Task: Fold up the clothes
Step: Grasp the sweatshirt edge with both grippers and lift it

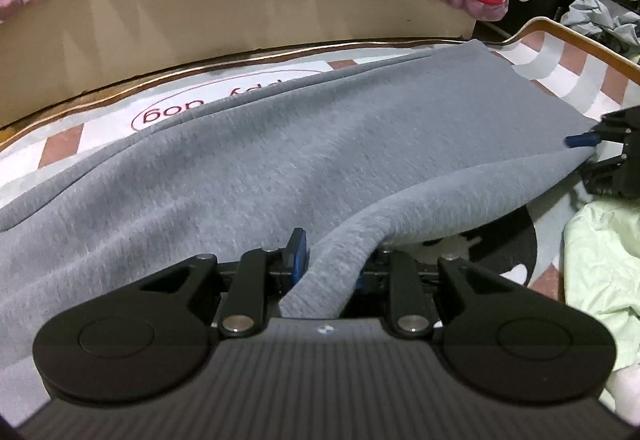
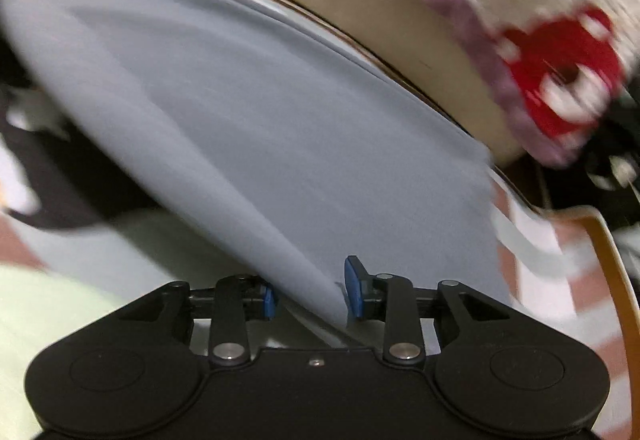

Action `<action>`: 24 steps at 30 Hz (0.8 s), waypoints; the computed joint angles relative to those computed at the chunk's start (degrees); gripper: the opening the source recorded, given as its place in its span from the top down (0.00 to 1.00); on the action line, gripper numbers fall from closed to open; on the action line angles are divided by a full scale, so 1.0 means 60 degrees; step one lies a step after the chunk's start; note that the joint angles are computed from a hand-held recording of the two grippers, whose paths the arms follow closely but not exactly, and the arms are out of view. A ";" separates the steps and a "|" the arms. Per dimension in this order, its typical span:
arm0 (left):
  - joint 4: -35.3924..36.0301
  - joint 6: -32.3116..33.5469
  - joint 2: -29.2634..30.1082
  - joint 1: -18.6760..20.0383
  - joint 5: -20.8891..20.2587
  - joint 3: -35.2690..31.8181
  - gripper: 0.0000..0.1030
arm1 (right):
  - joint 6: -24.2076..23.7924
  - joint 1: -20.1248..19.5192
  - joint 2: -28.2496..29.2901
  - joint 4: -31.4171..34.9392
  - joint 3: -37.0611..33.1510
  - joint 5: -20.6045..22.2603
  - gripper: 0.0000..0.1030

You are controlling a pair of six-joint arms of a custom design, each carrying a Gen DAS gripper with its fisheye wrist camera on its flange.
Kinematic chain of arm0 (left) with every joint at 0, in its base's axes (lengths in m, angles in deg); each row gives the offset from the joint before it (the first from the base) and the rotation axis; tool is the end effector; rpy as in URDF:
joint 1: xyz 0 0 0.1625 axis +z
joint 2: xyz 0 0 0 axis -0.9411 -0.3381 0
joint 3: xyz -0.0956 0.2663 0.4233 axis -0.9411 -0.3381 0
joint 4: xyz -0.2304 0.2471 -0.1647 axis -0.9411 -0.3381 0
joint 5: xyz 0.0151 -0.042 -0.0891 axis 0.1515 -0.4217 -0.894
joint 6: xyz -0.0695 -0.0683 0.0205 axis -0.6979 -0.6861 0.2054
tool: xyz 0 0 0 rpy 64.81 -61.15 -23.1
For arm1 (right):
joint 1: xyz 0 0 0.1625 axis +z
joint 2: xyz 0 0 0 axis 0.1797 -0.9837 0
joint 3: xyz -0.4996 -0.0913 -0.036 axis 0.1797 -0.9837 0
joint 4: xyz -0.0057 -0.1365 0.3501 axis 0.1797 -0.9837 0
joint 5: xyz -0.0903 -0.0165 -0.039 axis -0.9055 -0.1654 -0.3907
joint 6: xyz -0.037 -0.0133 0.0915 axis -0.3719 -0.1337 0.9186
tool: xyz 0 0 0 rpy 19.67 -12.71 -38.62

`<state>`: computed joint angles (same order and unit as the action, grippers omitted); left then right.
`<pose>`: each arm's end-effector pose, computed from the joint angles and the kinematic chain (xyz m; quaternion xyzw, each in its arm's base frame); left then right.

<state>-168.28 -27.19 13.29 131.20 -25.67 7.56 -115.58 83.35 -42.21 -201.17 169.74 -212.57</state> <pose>-0.1856 -0.7324 0.2278 0.2437 0.8851 -0.2938 0.2664 0.1249 -0.7785 0.2660 0.4292 -0.7559 0.1740 0.4627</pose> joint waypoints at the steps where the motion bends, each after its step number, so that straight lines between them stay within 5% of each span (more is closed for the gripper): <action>1: 0.0014 -0.0107 -0.0003 0.0005 0.0007 0.0008 0.78 | 0.0032 -0.0118 -0.0014 -0.0140 -0.0068 -0.0041 0.66; 9: 0.0402 -0.1429 -0.0101 0.0118 -0.0209 0.0015 0.77 | 0.1888 -0.0700 -0.0357 0.0007 -0.0343 0.0630 0.60; 12: 0.0402 -0.2013 -0.0133 0.0175 -0.0369 0.0006 0.78 | 0.4413 -0.0730 -0.0594 0.0739 -0.0421 0.1263 0.77; 16: 0.0340 -0.2272 -0.0151 0.0199 -0.0429 0.0022 0.78 | 0.7785 -0.1052 -0.0878 0.1136 -0.0554 0.2893 0.81; 24: 0.0350 -0.2449 -0.0156 0.0211 -0.0441 0.0033 0.78 | 0.6614 -0.0812 -0.0554 0.0255 -0.0740 0.2662 0.85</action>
<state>-166.18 -41.88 12.35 132.47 -28.31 7.76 -75.90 78.47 -45.53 -199.64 165.30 -196.60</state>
